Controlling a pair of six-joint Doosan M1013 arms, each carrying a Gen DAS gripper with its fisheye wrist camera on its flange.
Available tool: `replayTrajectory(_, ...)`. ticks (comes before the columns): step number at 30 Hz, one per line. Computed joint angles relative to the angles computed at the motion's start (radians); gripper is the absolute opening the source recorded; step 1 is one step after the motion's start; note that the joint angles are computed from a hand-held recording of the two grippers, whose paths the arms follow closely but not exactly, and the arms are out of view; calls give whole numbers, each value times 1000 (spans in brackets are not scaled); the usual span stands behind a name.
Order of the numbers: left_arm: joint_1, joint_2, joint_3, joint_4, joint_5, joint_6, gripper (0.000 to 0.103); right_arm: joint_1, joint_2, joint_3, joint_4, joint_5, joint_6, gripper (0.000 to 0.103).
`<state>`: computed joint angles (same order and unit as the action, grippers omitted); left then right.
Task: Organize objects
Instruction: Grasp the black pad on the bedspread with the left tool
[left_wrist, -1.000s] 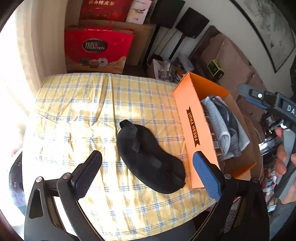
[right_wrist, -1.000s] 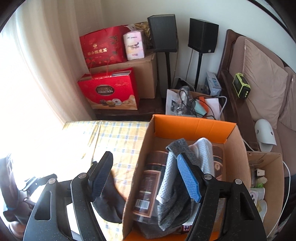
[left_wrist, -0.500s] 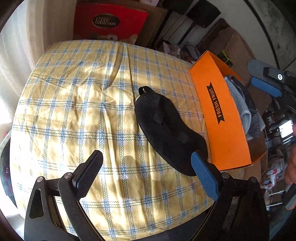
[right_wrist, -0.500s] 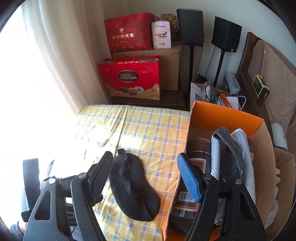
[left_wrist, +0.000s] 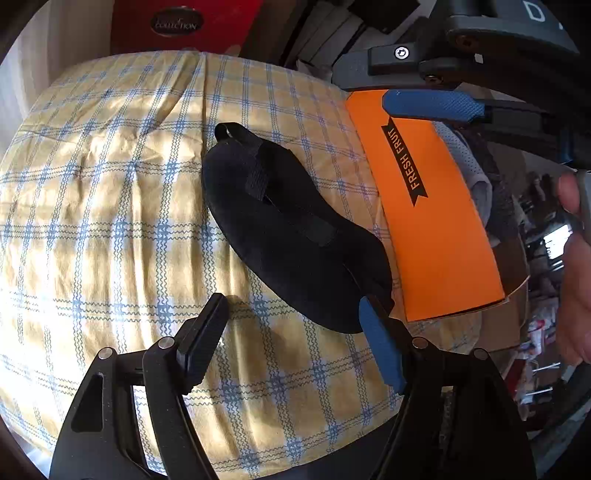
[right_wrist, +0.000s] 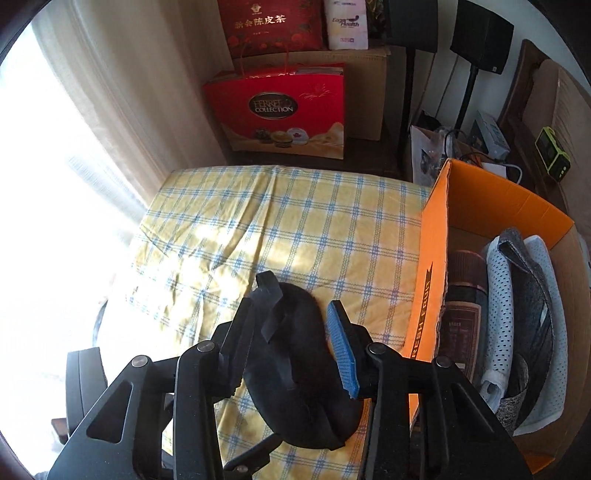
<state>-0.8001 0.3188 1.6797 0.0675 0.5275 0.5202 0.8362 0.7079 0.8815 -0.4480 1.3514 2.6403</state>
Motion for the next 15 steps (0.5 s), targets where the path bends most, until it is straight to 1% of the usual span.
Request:
replayTrajectory(2, 3, 2, 0, -29, -17, 14, 60, -2, 4, -2, 9, 6, -7, 41)
replayTrajectory(3, 5, 3, -2, -42, -18, 24, 54, -2, 4, 0, 12, 6, -8, 41)
replayTrajectory(5, 5, 8, -10, -49, -16, 34, 44, -3, 4, 1, 13, 7, -7, 41)
replayTrajectory(6, 7, 11, -13, -56, -17, 37, 34, -3, 3, 3, 13, 6, -3, 41)
replayTrajectory(7, 8, 13, -15, -55, -16, 28, 30, -4, 2, 4, 13, 6, 0, 41)
replayTrajectory(8, 10, 13, -13, -56, -26, 17, 29, -4, 1, 6, 16, 4, 3, 41)
replayTrajectory(9, 11, 13, -12, -53, -33, 3, 23, -5, 0, 6, 17, 4, 4, 41)
replayTrajectory(10, 13, 12, -10, -47, -36, -11, 9, -4, 0, 7, 17, 7, 2, 41)
replayTrajectory(11, 15, 10, -8, -47, -40, -17, 4, -4, 2, 3, 17, 13, 0, 41)
replayTrajectory(13, 18, 2, 1, -30, -53, -34, 4, -5, 1, 5, 21, 14, -2, 41)
replayTrajectory(15, 17, -9, 5, 24, -42, -69, 3, -5, 1, 6, 23, 17, -5, 41)
